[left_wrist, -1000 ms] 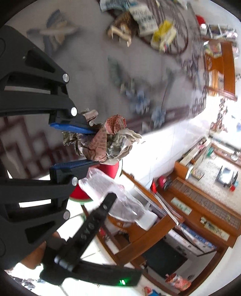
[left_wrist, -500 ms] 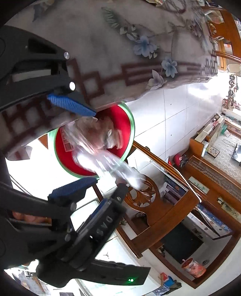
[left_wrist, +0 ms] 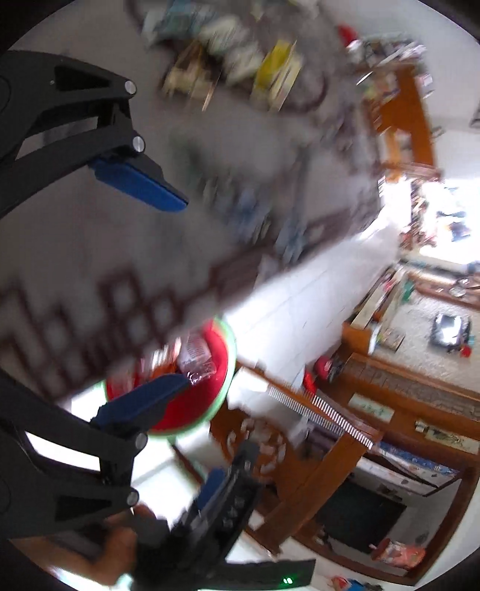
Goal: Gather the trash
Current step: 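Grasp the crumpled blue-white wrapper on the table with the left gripper, then grasp the brown cigarette pack on the table with the right gripper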
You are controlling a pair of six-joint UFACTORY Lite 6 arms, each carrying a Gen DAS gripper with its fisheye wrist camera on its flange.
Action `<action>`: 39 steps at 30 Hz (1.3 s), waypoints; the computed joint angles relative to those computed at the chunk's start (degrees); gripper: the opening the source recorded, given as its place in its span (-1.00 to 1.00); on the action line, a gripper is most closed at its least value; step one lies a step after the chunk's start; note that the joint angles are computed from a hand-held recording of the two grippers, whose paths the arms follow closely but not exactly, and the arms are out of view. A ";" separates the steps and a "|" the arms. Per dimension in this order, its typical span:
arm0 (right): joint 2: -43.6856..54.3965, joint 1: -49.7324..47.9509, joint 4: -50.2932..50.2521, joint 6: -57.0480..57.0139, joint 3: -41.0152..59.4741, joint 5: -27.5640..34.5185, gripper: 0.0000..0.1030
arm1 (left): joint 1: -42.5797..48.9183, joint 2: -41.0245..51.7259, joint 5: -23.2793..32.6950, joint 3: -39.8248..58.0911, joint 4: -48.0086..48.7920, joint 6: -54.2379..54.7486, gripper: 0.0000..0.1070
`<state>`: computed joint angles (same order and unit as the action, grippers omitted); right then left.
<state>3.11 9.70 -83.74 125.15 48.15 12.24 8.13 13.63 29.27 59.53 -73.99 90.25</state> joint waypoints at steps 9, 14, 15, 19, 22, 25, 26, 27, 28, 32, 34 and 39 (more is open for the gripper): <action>4.78 6.61 8.78 -8.82 6.88 2.51 0.41 | 17.20 9.94 -3.52 11.24 4.51 6.91 0.71; 7.79 9.87 12.50 -12.28 11.13 3.96 0.41 | 25.14 20.46 0.21 25.90 13.99 -3.75 0.71; 8.92 10.82 14.10 -13.83 12.68 4.33 0.41 | 25.95 22.29 0.68 28.17 14.82 -4.68 0.71; 12.16 13.05 17.65 -17.62 17.08 5.11 0.42 | 27.23 30.17 4.03 38.90 22.83 -11.45 0.71; 15.33 15.20 21.69 -21.83 21.32 5.92 0.42 | 26.35 34.97 4.89 45.41 26.75 -13.73 0.68; 17.87 16.91 25.17 -25.84 24.90 6.87 0.42 | 24.75 42.03 6.81 55.87 34.63 -21.71 0.45; 19.09 17.62 26.72 -27.62 26.60 7.26 0.42 | 24.45 45.61 9.41 61.60 37.87 -25.97 0.28; 19.81 18.03 27.64 -28.69 27.55 7.40 0.42 | 24.33 47.73 11.29 64.92 39.36 -28.17 0.17; 20.89 18.57 29.00 -30.25 29.01 7.66 0.42 | 24.27 50.14 13.42 68.70 40.84 -30.19 -0.08; 25.88 20.61 35.52 -38.17 35.74 9.21 0.42 | 25.45 49.72 14.24 67.76 40.06 -28.83 -0.57; 28.02 21.56 38.22 -42.13 38.66 9.99 0.42 | 27.52 43.82 11.64 58.68 35.64 -22.22 -0.60; 35.02 24.11 47.48 -56.39 48.37 12.66 0.43 | 34.99 33.77 13.85 44.17 25.53 -12.75 -0.60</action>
<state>38.14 33.80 -36.26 68.76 96.52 24.90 43.12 47.40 43.12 103.71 -48.46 77.50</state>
